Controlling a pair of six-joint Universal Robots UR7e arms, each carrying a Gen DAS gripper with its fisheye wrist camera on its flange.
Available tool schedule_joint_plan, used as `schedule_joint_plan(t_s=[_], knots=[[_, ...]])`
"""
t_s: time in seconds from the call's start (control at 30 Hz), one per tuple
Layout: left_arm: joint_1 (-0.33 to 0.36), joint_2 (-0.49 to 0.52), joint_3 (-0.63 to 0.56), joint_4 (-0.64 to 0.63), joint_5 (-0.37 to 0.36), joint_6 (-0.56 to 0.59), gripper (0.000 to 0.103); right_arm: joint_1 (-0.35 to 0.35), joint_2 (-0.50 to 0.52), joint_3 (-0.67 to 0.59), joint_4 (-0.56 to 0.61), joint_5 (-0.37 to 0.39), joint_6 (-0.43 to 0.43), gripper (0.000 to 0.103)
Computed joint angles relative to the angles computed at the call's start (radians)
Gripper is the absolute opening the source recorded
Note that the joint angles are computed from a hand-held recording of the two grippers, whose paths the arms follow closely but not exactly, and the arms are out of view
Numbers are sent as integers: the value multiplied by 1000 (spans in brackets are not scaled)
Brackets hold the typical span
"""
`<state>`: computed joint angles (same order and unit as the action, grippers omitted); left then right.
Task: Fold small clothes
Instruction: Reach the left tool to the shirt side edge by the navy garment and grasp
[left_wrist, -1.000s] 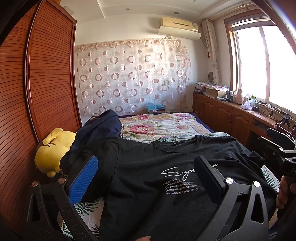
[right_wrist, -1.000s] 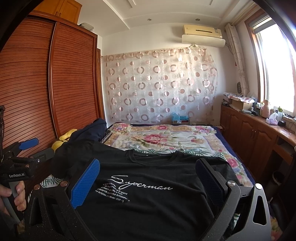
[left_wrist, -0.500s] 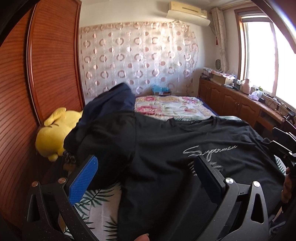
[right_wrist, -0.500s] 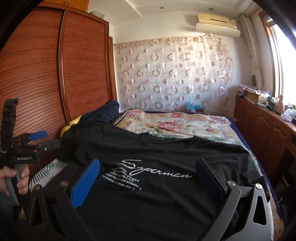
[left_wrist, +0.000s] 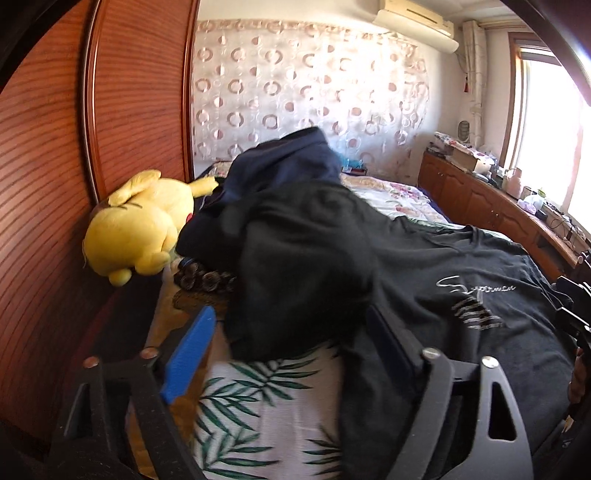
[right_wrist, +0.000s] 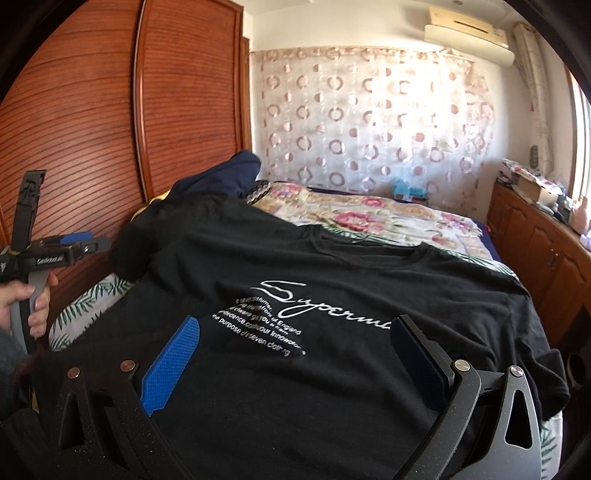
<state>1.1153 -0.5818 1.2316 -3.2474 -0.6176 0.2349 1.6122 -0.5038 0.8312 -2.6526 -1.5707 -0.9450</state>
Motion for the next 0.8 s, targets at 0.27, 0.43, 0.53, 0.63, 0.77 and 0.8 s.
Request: schedule_joint_plan(t_s=[0.27, 0.43, 0.53, 0.63, 0.77, 0.8], knots=[[47, -32, -25, 43, -33, -32, 51, 2, 47, -127, 107, 11, -17, 103], [65, -4, -126, 92, -36, 25, 42, 1, 61, -153, 131, 13, -26, 103], [76, 15, -188, 153, -53, 40, 41, 5, 72, -165, 139, 2, -39, 103], [89, 47, -265, 246, -32, 42, 41, 9, 80, -178, 150, -10, -51, 103], [108, 75, -337, 354, -18, 9, 41, 5, 66, -158, 150, -6, -47, 103], [110, 75, -341, 370, -13, 3, 41, 6, 71, -167, 154, -7, -47, 103]])
